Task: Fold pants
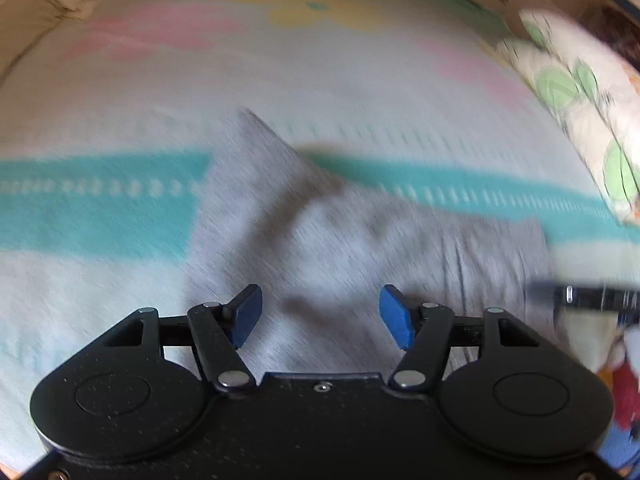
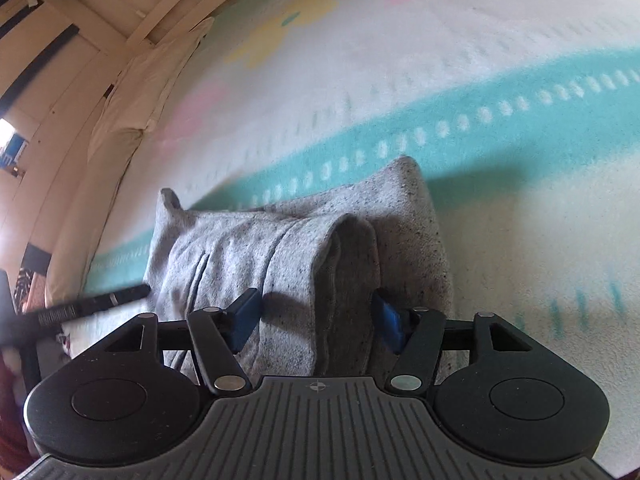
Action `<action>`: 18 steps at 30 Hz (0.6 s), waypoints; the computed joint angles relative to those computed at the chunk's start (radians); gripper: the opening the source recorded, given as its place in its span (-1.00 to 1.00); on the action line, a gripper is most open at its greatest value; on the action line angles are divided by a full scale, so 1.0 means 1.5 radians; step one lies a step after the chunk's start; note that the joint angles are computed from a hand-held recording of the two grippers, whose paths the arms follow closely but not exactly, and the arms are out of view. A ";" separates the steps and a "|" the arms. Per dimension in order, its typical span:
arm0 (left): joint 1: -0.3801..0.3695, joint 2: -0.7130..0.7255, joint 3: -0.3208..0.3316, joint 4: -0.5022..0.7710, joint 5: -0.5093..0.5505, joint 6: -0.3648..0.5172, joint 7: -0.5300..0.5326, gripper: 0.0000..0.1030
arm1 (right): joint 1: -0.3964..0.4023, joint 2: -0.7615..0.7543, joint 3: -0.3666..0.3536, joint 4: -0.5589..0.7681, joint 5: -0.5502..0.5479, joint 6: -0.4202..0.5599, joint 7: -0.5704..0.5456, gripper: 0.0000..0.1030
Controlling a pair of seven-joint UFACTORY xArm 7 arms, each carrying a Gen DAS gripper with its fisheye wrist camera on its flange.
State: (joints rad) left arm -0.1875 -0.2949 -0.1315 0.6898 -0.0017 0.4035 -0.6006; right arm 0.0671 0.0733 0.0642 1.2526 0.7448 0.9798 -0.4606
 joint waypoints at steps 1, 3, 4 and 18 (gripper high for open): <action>0.014 -0.008 -0.003 -0.004 0.013 -0.004 -0.017 0.30 | 0.000 -0.001 -0.001 0.001 -0.004 0.003 0.008 0.17; 0.037 -0.027 -0.001 -0.016 0.023 -0.010 -0.048 0.30 | 0.000 -0.008 -0.002 -0.002 -0.013 -0.004 0.018 0.16; 0.045 -0.035 0.003 -0.022 0.023 -0.013 -0.060 0.30 | 0.000 -0.010 -0.003 -0.002 -0.017 -0.003 0.018 0.16; 0.081 -0.066 0.003 -0.057 0.046 0.007 -0.125 0.30 | -0.006 0.014 -0.001 0.026 -0.013 0.066 0.017 0.23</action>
State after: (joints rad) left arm -0.0661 -0.3942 -0.1276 0.6046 0.0668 0.4139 -0.7877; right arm 0.0575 0.0948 0.0621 1.2917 0.7248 1.0788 -0.4347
